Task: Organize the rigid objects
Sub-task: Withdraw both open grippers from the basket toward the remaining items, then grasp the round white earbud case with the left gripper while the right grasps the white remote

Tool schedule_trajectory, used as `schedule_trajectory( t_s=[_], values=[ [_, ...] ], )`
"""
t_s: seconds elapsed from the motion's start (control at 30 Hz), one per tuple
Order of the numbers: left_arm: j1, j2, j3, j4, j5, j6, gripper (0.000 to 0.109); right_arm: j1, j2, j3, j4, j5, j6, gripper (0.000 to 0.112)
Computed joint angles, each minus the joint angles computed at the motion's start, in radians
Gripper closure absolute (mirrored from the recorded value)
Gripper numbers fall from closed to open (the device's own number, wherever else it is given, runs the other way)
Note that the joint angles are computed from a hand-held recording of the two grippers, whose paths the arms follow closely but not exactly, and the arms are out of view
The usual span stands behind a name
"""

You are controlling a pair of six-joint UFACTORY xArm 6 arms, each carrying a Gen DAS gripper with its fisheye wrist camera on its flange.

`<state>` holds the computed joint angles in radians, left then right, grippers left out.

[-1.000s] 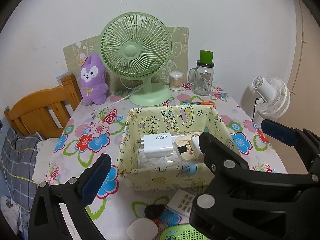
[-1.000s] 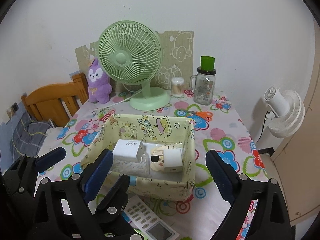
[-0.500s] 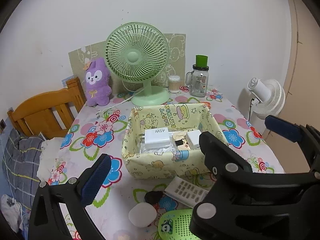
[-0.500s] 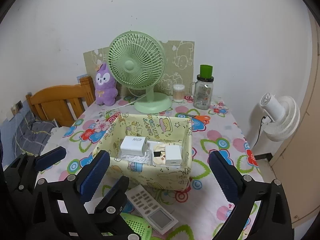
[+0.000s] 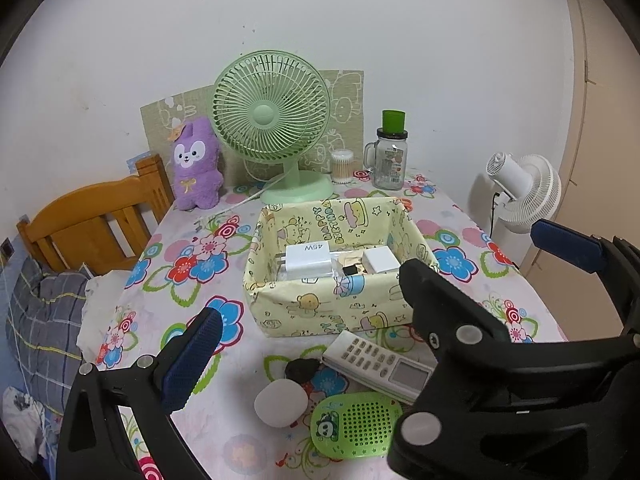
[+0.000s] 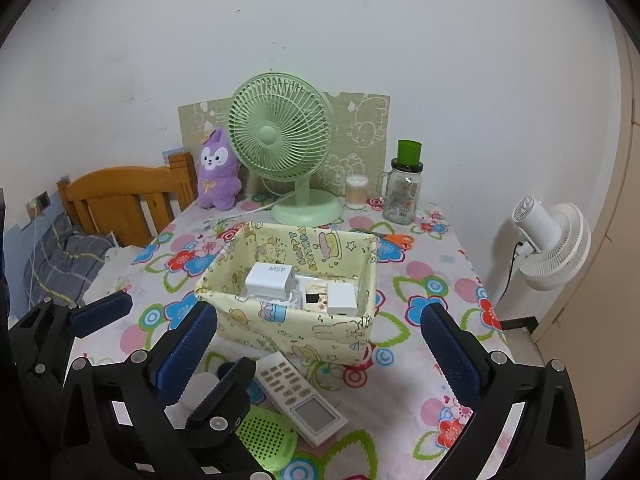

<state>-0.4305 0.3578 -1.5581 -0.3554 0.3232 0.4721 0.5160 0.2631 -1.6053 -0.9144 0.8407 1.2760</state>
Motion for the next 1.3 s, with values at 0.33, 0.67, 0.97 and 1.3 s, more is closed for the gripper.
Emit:
schedule_trajectory(
  t_s=[0.33, 0.67, 0.97, 1.3],
  values=[
    [0.013, -0.028, 0.066, -0.047, -0.022, 0.045, 0.006, 0.005, -0.014, 0.045, 0.015, -0.064, -0.023, 0.009],
    [0.035, -0.003, 0.085, -0.082, -0.007, 0.093, 0.006, 0.001, 0.013, 0.075, 0.010, -0.121, -0.031, 0.010],
    [0.048, 0.038, 0.079, -0.120, -0.002, 0.113, 0.006, -0.011, 0.046, 0.089, 0.036, -0.158, -0.035, 0.010],
    [0.065, 0.085, 0.081, -0.052, -0.022, 0.076, 0.006, -0.026, 0.105, 0.077, 0.091, -0.175, -0.081, 0.010]
  ],
)
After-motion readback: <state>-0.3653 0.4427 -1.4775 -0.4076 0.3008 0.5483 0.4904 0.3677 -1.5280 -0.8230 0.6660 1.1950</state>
